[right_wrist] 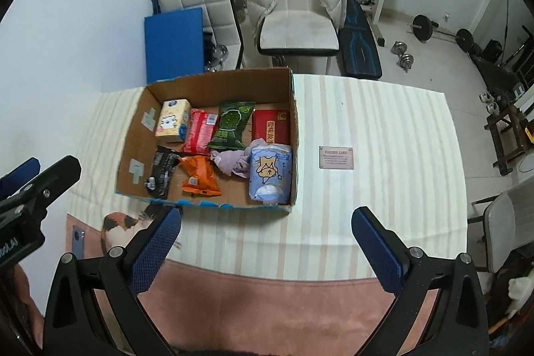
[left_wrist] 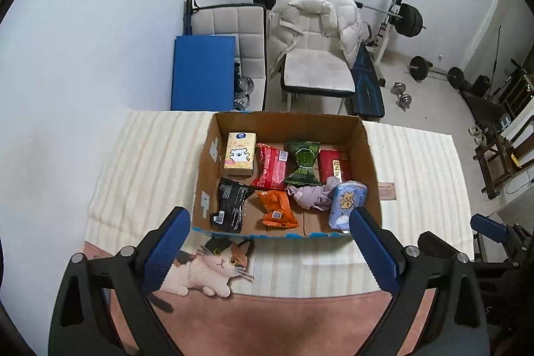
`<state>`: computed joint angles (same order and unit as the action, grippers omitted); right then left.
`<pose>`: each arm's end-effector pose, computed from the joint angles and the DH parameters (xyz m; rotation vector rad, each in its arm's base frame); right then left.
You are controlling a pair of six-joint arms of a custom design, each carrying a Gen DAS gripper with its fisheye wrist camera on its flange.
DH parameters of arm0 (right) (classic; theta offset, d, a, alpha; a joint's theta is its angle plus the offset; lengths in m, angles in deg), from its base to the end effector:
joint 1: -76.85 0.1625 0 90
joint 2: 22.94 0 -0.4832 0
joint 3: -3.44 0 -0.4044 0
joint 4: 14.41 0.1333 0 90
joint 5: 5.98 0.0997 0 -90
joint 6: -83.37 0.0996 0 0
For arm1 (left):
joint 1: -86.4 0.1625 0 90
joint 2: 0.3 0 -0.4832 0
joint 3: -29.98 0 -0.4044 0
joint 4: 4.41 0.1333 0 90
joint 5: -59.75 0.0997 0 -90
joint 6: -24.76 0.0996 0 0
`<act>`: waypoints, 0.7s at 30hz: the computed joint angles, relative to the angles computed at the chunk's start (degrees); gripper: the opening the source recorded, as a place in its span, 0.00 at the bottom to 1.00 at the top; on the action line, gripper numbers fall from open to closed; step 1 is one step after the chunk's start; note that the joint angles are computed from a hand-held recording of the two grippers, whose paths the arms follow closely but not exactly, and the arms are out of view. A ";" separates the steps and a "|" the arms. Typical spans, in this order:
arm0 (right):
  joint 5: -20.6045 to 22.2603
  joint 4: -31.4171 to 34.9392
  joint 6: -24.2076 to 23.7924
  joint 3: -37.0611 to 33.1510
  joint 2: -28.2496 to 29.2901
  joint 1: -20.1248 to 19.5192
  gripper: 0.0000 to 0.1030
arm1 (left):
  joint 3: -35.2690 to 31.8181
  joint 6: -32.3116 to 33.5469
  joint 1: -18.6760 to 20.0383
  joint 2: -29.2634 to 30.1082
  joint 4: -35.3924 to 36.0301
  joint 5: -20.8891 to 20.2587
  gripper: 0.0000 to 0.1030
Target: Organize soft objects
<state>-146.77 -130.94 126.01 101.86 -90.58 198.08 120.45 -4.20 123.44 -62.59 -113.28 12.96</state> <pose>0.3726 -0.5062 0.3322 -0.1903 -2.3168 0.5941 -0.4117 -0.5631 0.3115 0.5813 2.3584 -0.4810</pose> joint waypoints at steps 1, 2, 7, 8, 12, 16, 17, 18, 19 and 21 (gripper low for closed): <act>-0.04 0.46 0.40 -0.06 -0.36 0.67 1.00 | 0.16 -0.18 -0.55 -0.66 0.26 -0.29 0.95; -0.30 1.26 0.98 -0.13 -0.81 1.54 1.00 | 0.21 -0.56 -1.17 -1.20 1.00 -0.13 0.95; -1.32 4.75 3.94 -0.96 -2.52 5.68 1.00 | 0.80 -2.65 -3.59 -3.75 3.36 -0.59 0.95; -1.60 5.56 4.63 -1.27 -2.70 6.50 1.00 | 0.92 -2.91 -3.96 -4.17 3.59 -0.73 0.95; -2.89 8.56 6.61 -2.29 -3.41 9.54 1.00 | 1.23 -4.58 -5.75 -5.90 5.18 -0.74 0.95; -3.34 11.12 8.15 -3.27 -3.78 11.58 1.00 | 1.43 -5.39 -6.74 -6.96 5.65 -1.08 0.95; -3.58 11.84 8.45 -3.55 -3.83 11.94 1.00 | 1.49 -5.62 -6.97 -7.08 5.82 -0.77 0.95; -3.76 12.31 8.61 -3.68 -3.88 12.18 1.00 | 1.42 -5.85 -7.26 -7.15 6.18 -0.44 0.95; -3.82 12.66 8.76 -3.79 -3.98 12.39 1.00 | 1.53 -5.91 -7.34 -7.20 6.17 -0.39 0.95; -3.83 13.47 9.39 -4.08 -4.26 12.96 1.00 | 1.70 -6.01 -7.42 -7.27 5.88 -0.21 0.95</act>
